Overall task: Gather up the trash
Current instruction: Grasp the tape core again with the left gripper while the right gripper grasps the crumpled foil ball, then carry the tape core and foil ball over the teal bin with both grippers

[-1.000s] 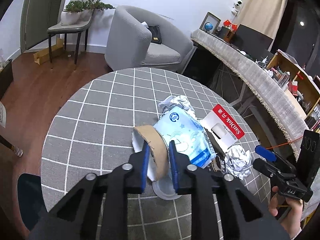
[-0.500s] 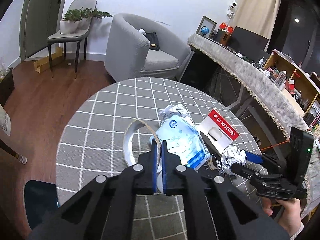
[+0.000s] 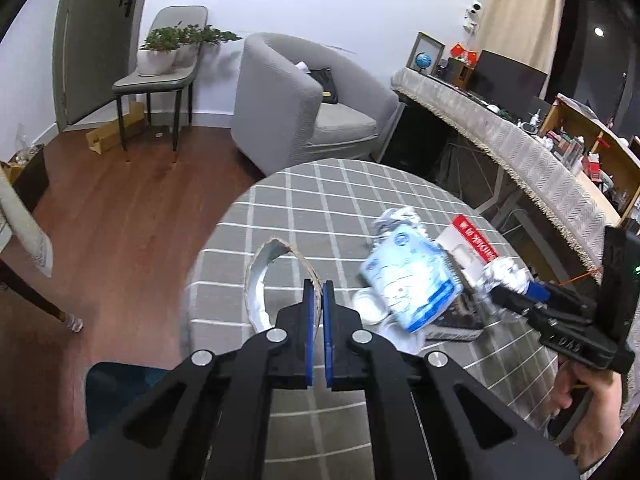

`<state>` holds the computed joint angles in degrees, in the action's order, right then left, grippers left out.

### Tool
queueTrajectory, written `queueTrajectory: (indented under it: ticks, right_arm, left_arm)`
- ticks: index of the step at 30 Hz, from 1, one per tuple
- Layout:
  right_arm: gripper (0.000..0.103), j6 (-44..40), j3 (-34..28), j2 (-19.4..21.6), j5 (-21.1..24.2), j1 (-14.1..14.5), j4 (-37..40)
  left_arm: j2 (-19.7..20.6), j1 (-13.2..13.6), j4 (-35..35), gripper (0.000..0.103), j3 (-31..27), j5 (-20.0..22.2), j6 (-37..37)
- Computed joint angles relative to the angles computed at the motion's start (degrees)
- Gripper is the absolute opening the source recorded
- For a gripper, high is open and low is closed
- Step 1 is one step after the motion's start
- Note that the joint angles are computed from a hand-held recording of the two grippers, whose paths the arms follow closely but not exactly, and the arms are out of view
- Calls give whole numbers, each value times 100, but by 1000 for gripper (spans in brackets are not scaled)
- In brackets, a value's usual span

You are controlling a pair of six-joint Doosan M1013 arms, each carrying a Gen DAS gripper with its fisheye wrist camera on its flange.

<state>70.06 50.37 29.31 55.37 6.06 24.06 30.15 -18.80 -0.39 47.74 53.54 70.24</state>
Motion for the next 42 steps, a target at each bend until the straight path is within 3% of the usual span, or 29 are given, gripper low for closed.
queueTrajectory:
  ticks: [9, 30, 42]
  right_arm:
    - [47, -266, 117, -117, -699, 193, 318]
    - [47, -568, -567, 385, -192, 971, 617]
    - [47, -545, -1028, 719, 279, 1378, 635]
  left_arm:
    - [-283, 224, 77, 5, 482, 37, -3]
    - [-706, 718, 70, 5, 1583, 355, 195]
    - [-677, 1033, -330, 5, 2101, 933, 397]
